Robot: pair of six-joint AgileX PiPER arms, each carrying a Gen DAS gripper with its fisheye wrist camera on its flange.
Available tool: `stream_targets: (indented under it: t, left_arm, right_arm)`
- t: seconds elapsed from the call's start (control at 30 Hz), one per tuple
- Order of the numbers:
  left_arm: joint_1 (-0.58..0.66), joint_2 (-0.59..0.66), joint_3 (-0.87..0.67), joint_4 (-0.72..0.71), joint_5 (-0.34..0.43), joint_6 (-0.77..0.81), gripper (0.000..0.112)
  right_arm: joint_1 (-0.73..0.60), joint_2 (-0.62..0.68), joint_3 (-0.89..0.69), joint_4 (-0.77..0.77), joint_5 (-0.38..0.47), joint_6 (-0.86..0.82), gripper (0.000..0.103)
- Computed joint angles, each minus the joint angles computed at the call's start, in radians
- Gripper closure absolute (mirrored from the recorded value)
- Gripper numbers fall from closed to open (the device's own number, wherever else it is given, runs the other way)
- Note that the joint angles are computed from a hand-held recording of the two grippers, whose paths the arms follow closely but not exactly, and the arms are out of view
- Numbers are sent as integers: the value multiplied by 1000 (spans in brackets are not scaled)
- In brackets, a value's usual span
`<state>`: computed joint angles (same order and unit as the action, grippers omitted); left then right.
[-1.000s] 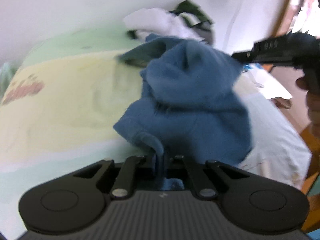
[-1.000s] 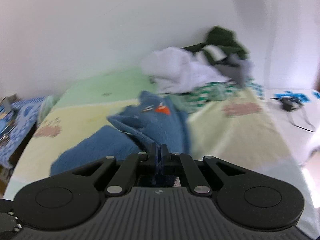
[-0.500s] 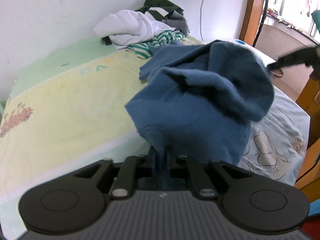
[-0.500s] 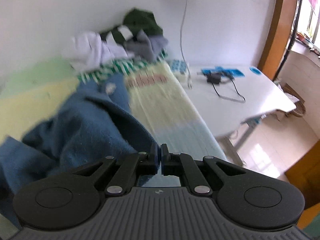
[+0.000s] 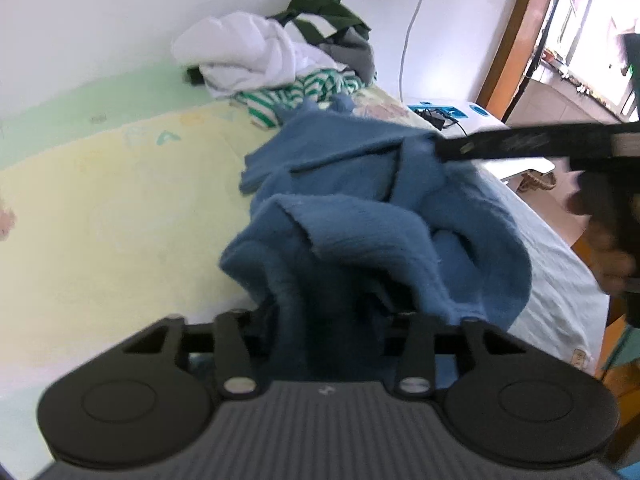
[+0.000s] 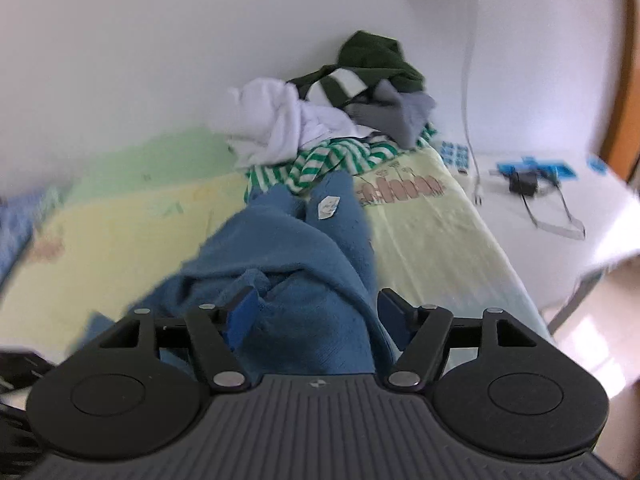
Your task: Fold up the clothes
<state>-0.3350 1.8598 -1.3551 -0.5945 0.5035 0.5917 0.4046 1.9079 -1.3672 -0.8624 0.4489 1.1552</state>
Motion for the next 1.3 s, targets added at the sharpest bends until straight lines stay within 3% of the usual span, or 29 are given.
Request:
stream_targets:
  t: [0.03,0.07,0.1,0.17,0.23,0.3,0.4,0.47,0.53,0.6,0.7,0.83,0.9,0.93,1.0,1.07,1.13,1.2,1.3]
  left_arm:
    - [-3,-18,17,13,-16,-10,83]
    - [-5,-36,34,27,-31,-21,90]
    - [-8,-54,50,43,-46,-33,112]
    - [-7,-96,90,69,-74,-47,112]
    - [25,-142,132,-19,-52,49,112]
    - [66,-173,160,-118,9,145,112]
    - [91,-178,165,-132,74,182,108]
    - [113,-160,124,-127,104,169,101]
    - [134,-142,82,-121,134,154,87]
    - [156,-138,41,-125,135,151,63]
    - [182,-113,-47,-117,122,146,46]
    - [193,22,-252,-61,183,63,43]
    - [173,108,-352,2,207,-10,43]
    - [157,154,-405,37,227,-36,43]
    - [124,240,-499,98,255,-74,44]
    - [102,314,-577,125,274,-84,44]
    - [87,402,-690,141,334,-101,46]
    - [73,503,-839,159,423,-131,65]
    - [54,652,-1084,183,573,-188,84]
  right_arm:
    - [-3,25,-24,17,18,-26,83]
    - [-19,37,-37,73,20,-69,96]
    - [-42,19,-10,109,-18,-71,96]
    - [-69,-26,52,102,-71,-24,97]
    - [-71,-76,107,20,-76,57,103]
    - [-53,-120,150,-48,-14,98,103]
    - [-61,-156,187,16,23,-14,103]
    - [-60,-157,187,-23,11,-20,89]
    - [-57,-135,152,-79,-29,11,60]
    - [-36,-105,102,-138,-54,35,55]
    - [7,6,-31,-77,-55,-185,46]
    - [57,172,-191,-124,61,-350,49]
    - [50,204,-217,-141,71,-371,53]
    - [42,206,-223,-136,72,-370,72]
    - [16,185,-216,-90,63,-355,98]
    - [-9,158,-196,-74,50,-308,99]
    - [-9,119,-141,-184,66,-155,100]
    - [-14,78,-77,-286,103,-11,100]
    - [-32,26,1,-370,166,146,100]
